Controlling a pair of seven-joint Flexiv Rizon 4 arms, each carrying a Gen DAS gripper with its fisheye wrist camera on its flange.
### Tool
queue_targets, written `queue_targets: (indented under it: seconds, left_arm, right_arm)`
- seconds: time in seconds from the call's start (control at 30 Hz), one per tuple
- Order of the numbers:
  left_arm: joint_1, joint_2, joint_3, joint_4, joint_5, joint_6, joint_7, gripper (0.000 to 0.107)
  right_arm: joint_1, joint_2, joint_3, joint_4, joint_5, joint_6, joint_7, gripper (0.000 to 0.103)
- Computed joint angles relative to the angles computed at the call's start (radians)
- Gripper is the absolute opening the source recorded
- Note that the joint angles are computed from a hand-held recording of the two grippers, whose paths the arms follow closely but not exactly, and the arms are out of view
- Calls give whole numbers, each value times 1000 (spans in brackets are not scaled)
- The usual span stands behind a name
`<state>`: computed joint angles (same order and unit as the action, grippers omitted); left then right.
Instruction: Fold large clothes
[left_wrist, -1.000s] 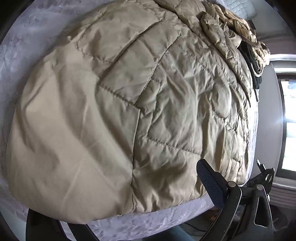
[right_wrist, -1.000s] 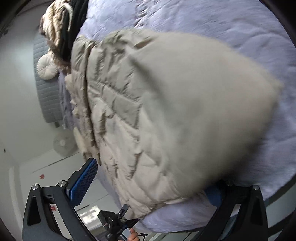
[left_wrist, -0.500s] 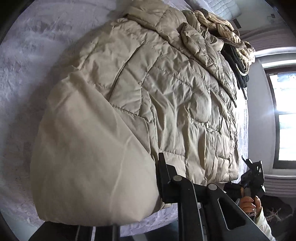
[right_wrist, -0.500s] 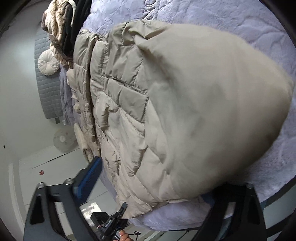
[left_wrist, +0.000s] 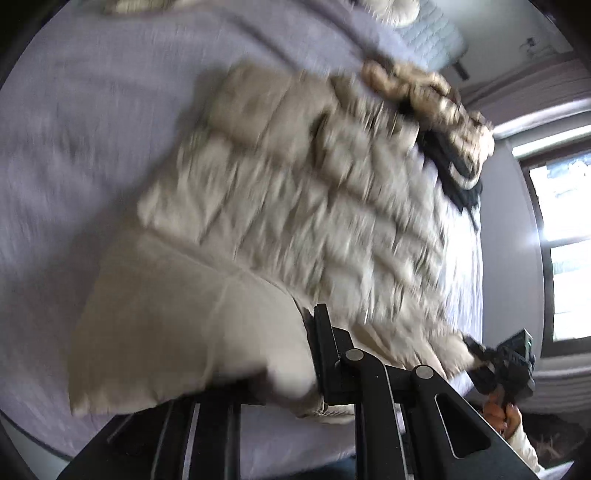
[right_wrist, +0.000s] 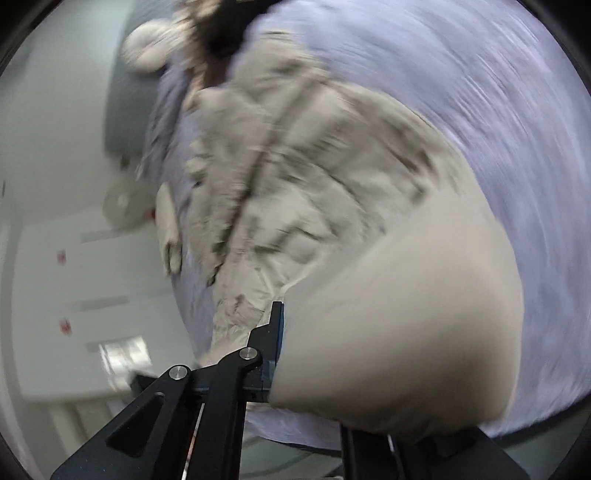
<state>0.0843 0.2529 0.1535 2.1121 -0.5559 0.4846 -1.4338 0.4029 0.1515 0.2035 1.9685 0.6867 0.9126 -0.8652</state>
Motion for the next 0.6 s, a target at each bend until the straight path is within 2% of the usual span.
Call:
queue_targets:
  seconds: [0.1, 0.23, 0.4, 0.6]
  left_arm:
    - [-6, -53, -24, -71, -40, 88, 9, 20]
    - [-12, -169, -56, -191, -73, 184, 42, 20]
    - [10, -339, -90, -342, -60, 252, 62, 20]
    - [41, -544, -123, -509, 36, 255, 27, 20]
  right_arm:
    - [-6, -59, -34, -109, -56, -56, -107, 8]
    - [-39, -182, -50, -289, -128, -92, -194, 8]
    - [-66, -364, -43, -490, -276, -112, -179, 8]
    - [-78, -566, -23, -658, -405, -145, -108, 8]
